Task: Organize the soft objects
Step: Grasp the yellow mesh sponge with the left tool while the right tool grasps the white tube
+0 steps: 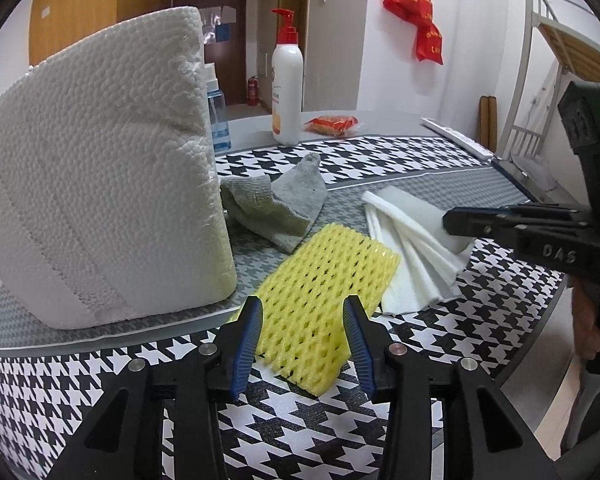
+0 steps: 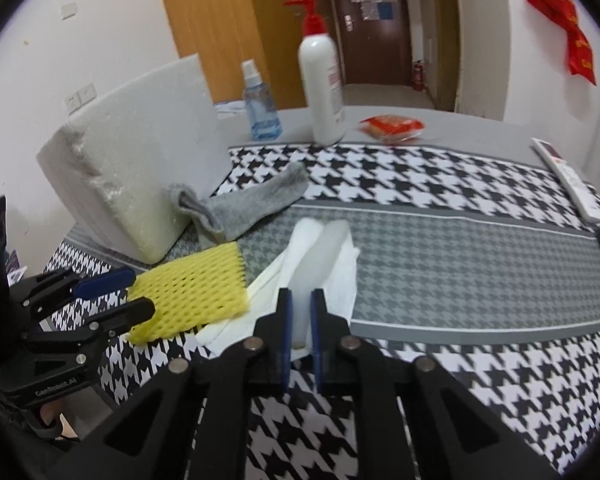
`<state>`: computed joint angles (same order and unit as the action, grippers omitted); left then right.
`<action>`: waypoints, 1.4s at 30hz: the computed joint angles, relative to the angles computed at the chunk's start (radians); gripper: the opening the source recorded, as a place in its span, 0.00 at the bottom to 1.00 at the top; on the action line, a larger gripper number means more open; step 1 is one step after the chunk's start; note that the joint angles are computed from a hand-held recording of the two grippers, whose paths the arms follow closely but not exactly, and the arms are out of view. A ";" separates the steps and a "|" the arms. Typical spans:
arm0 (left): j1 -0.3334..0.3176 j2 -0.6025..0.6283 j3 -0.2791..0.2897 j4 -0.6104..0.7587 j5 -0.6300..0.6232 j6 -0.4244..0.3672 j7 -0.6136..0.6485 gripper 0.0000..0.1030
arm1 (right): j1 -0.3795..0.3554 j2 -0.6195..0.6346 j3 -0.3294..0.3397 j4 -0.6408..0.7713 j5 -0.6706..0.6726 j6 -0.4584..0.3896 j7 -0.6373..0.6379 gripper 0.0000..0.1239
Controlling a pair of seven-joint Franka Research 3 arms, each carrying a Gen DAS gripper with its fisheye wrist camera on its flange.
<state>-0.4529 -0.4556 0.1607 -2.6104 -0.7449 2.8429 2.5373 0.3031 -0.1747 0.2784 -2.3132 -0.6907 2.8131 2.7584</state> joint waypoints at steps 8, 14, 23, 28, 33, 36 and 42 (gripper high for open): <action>0.006 0.017 -0.015 0.001 0.036 0.022 -0.021 0.55 | -0.017 -0.037 0.007 -0.041 0.017 -0.037 0.006 0.09; 0.008 0.049 -0.022 0.016 0.065 0.028 -0.036 0.55 | -0.004 -0.023 0.008 -0.023 -0.002 -0.099 0.000 0.14; 0.048 0.086 -0.070 0.035 0.123 0.025 -0.081 0.50 | -0.001 -0.016 -0.007 -0.023 -0.004 -0.082 0.005 0.25; 0.031 0.083 -0.065 0.028 0.130 0.042 -0.064 0.26 | 0.006 0.008 -0.017 -0.007 0.015 -0.076 -0.012 0.25; 0.000 0.075 -0.037 0.028 0.092 0.032 -0.025 0.09 | 0.020 0.014 -0.035 -0.011 0.055 -0.079 -0.037 0.25; -0.006 0.069 -0.022 0.035 0.053 0.006 0.001 0.08 | 0.013 0.007 -0.036 -0.024 0.056 -0.054 -0.031 0.25; -0.014 0.042 -0.016 0.026 -0.004 -0.002 0.059 0.08 | -0.008 -0.021 -0.028 -0.059 0.083 -0.001 -0.036 0.18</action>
<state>-0.4665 -0.4140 0.1444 -2.5847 -0.7493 2.8411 2.5961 0.2952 -0.1957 0.2505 -2.3725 -0.6082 2.8120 2.7221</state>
